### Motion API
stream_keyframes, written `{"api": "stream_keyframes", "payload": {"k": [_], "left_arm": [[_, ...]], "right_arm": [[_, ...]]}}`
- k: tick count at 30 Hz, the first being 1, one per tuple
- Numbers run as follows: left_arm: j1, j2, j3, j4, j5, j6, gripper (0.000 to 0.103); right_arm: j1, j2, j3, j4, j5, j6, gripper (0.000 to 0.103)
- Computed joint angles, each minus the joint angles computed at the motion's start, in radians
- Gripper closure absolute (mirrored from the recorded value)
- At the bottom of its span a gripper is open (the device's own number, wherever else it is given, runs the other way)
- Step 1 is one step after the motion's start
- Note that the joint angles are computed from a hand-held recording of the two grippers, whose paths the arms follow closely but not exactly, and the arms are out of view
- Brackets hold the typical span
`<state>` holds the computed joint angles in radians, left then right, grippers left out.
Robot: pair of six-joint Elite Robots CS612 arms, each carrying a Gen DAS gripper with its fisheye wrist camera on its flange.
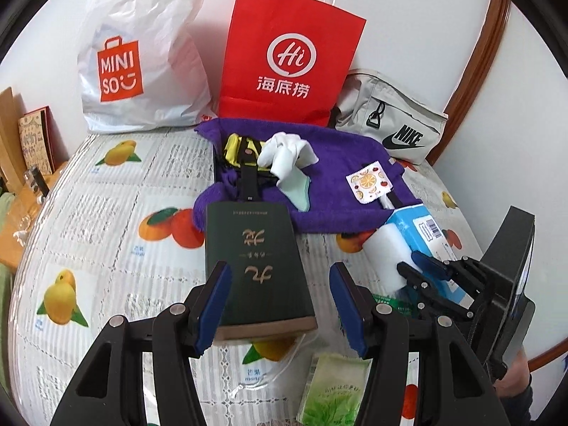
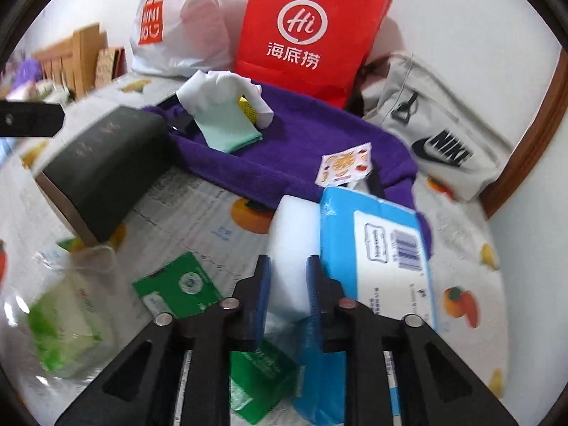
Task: Organize soft objects
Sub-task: 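Grasp the green tea bag with the left gripper while the right gripper grasps the white sponge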
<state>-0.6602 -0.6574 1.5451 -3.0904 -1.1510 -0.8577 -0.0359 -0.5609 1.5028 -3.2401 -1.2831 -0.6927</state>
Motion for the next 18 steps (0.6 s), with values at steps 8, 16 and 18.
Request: {"api": "stream_keyframes", "payload": {"k": [8, 16, 18], "left_arm": [[-0.016, -0.016, 0.043, -0.025, 0.014, -0.021, 0.048], [-0.046, -0.031, 0.086, -0.042, 0.025, -0.037, 0.048], [-0.055, -0.03, 0.091, -0.047, 0.015, -0.033, 0.048]], "right_arm": [[-0.037, -0.048, 0.039, 0.076, 0.143, 0.05, 0.094], [-0.074, -0.1, 0.128, 0.067, 0.243, 0.058, 0.094], [-0.086, -0.113, 0.151, 0.061, 0.261, 0.06, 0.094]]}}
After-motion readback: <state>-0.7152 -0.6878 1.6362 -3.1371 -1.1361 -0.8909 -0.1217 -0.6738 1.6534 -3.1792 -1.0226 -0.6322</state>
